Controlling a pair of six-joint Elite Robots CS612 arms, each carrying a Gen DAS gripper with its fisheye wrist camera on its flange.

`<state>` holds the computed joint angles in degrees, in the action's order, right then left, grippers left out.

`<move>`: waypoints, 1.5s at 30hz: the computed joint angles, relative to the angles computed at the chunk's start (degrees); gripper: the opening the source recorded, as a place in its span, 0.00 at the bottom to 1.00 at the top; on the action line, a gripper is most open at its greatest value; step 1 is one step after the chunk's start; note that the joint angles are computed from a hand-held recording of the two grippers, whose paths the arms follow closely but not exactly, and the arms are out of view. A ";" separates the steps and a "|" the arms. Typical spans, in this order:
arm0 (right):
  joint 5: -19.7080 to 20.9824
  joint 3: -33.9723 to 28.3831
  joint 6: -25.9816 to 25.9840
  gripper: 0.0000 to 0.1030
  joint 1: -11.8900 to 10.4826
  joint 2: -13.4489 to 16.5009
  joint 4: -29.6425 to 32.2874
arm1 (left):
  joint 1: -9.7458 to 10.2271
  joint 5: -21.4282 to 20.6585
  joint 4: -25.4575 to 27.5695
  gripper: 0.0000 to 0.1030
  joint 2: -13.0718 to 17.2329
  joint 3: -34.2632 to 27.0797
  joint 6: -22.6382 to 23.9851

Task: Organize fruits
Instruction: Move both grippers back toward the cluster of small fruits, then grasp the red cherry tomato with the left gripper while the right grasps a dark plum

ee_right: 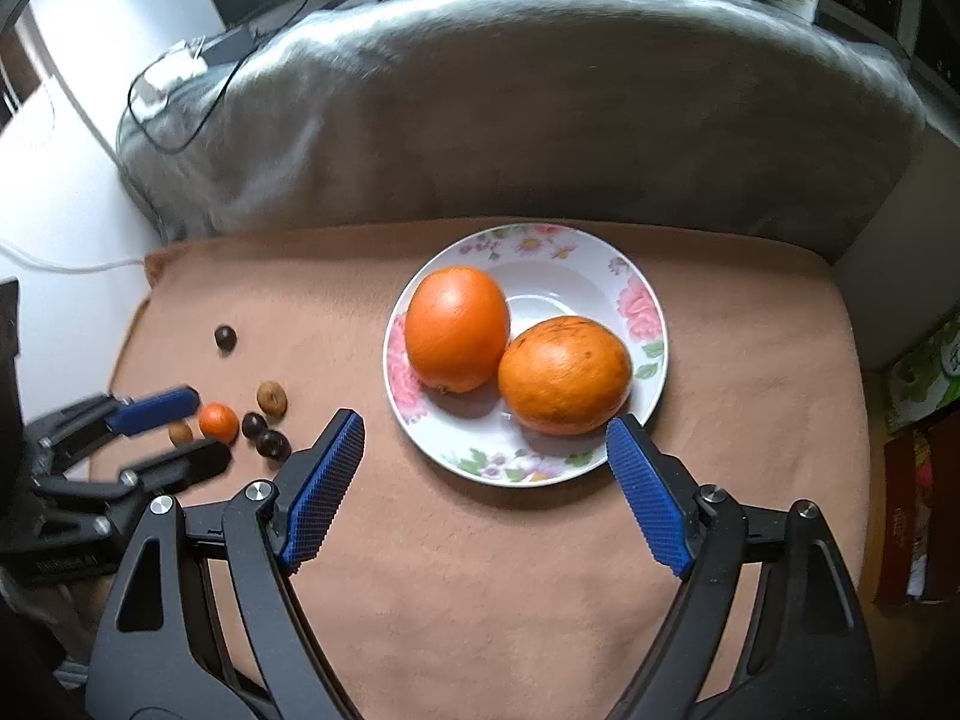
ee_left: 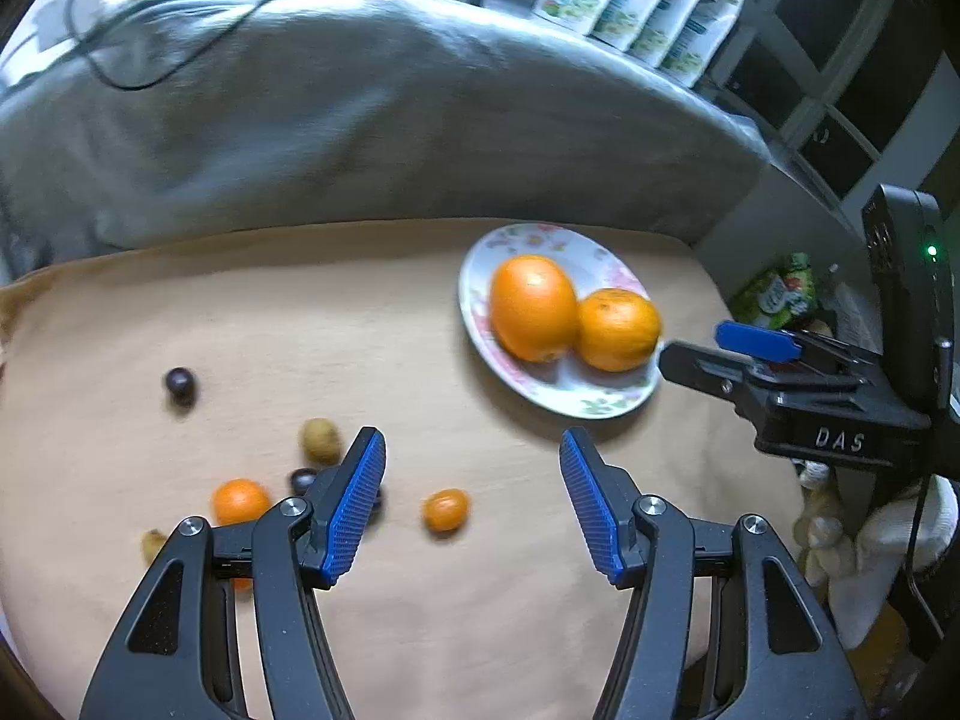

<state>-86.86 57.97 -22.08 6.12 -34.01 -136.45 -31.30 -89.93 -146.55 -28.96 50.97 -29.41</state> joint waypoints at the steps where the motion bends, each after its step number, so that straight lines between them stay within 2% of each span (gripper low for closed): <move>1: -1.05 -0.13 -0.29 0.83 0.33 0.08 0.41 | 0.08 0.64 -0.13 0.59 -0.35 0.68 -0.15; 10: 1.40 1.10 -1.15 0.83 1.28 -0.18 0.77 | 1.31 2.68 -0.98 0.59 -3.24 6.59 -3.04; 19: 5.91 1.72 -1.34 0.83 1.58 -0.10 2.13 | 2.52 4.62 -2.01 0.59 -6.53 13.18 -4.81; 26: 7.65 2.05 -4.43 0.82 2.45 0.17 4.66 | 3.23 4.30 -2.41 0.58 -7.85 16.69 -6.85; 31: 8.22 1.69 -6.72 0.71 3.02 0.57 7.55 | 3.39 2.98 -3.47 0.56 -8.19 18.25 -7.19; 36: 8.22 0.17 -9.76 0.62 3.53 1.49 11.23 | 3.65 -0.13 -5.32 0.47 -7.73 18.87 -8.96; 40: 8.17 -2.16 -11.83 0.57 3.94 2.91 14.46 | 3.65 -1.79 -5.53 0.46 -6.92 18.27 -9.13; 45: 7.55 -5.96 -13.45 0.51 4.54 5.40 18.51 | 3.65 -2.96 -3.69 0.40 -5.58 16.36 -7.76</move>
<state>-79.31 52.01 -35.53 10.66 -28.61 -117.94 -27.65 -92.89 -150.24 -34.54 67.33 -37.17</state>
